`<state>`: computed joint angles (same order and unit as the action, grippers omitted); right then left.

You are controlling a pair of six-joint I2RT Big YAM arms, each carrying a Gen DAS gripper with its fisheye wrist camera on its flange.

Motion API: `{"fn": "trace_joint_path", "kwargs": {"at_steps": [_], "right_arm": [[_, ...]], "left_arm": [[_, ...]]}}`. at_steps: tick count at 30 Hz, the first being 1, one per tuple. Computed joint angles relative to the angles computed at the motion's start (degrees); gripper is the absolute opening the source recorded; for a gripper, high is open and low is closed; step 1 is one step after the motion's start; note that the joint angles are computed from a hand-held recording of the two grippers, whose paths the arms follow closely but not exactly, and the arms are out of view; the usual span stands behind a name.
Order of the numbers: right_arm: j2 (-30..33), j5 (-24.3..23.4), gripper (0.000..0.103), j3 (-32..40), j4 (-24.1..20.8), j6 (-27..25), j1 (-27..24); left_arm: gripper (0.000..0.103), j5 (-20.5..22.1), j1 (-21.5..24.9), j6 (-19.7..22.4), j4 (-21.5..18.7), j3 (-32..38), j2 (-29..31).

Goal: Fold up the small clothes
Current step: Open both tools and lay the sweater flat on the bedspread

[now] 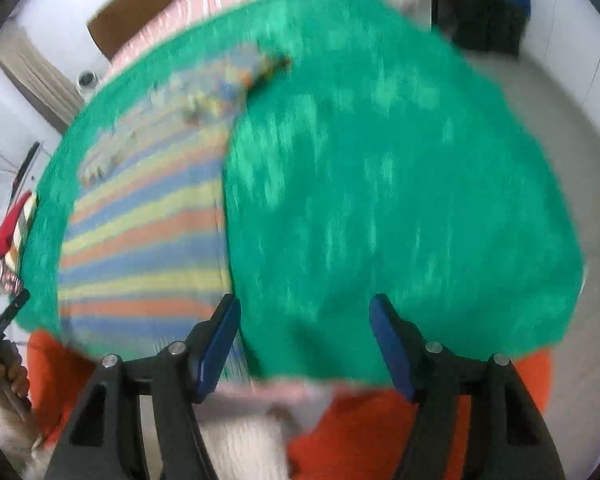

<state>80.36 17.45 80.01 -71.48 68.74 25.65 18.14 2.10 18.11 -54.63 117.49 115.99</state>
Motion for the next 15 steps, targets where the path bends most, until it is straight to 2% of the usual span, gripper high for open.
{"fn": "trace_joint_path", "kwargs": {"at_steps": [1, 2, 3, 4, 5, 6, 7, 8, 9, 10, 11, 14, 15], "right_arm": [[0.3, 3.9, 0.07, 1.8, 0.4, -1.2, -0.1], [0.5, 7.1, 0.078, 3.0, 0.6, -1.7, 0.0], [0.6, 10.9, 0.085, 3.9, 1.4, -2.2, 0.2], [-0.2, 16.0, 0.1, 3.5, 5.1, -4.1, 0.7], [-1.6, 18.0, 0.103, 1.0, 11.6, -7.4, 0.6], [-2.3, 17.7, 0.103, -0.7, 16.7, -11.3, 0.2], [-1.5, 12.1, 0.103, -1.2, 19.0, -15.4, -1.5], [0.3, 8.1, 0.102, -0.6, 18.4, -16.9, -2.8], [3.7, 3.8, 0.099, 2.0, 15.2, -18.0, -4.3], [5.9, 1.7, 0.093, 3.9, 14.9, -20.3, -5.0], [7.9, 0.9, 0.092, 5.8, 15.0, -23.5, -5.5], [16.3, 1.5, 0.092, 16.2, 15.6, -37.4, -7.6], [19.9, 1.1, 0.092, 20.9, 14.0, -41.0, -8.2]], "left_arm": [[0.102, 0.5, -0.3, -1.3, 0.6, 1.7, 1.4], [0.102, 2.4, -0.4, -1.8, -0.3, 5.0, 4.0], [0.102, 4.3, -0.4, -1.2, -3.9, 9.9, 7.5], [0.102, 4.7, -0.7, -0.8, -9.4, 16.4, 11.7], [0.102, 4.0, -0.9, -1.9, -13.5, 21.7, 15.6], [0.102, 3.4, -0.9, -3.0, -14.8, 24.2, 17.5], [0.102, 3.0, -0.7, -4.6, -13.6, 23.8, 18.0], [0.102, 3.3, -0.4, -6.1, -10.7, 21.1, 17.4], [0.102, 3.6, -0.3, -6.3, -8.8, 18.8, 16.7], [0.102, 3.3, -0.2, -5.9, -6.8, 16.8, 16.0], [0.102, 2.8, -0.3, -5.1, -4.5, 14.4, 14.8], [0.102, 3.0, -0.7, -3.7, -2.1, 11.6, 13.4], [0.102, 2.8, -0.8, -4.0, -1.1, 10.7, 13.0]]}}
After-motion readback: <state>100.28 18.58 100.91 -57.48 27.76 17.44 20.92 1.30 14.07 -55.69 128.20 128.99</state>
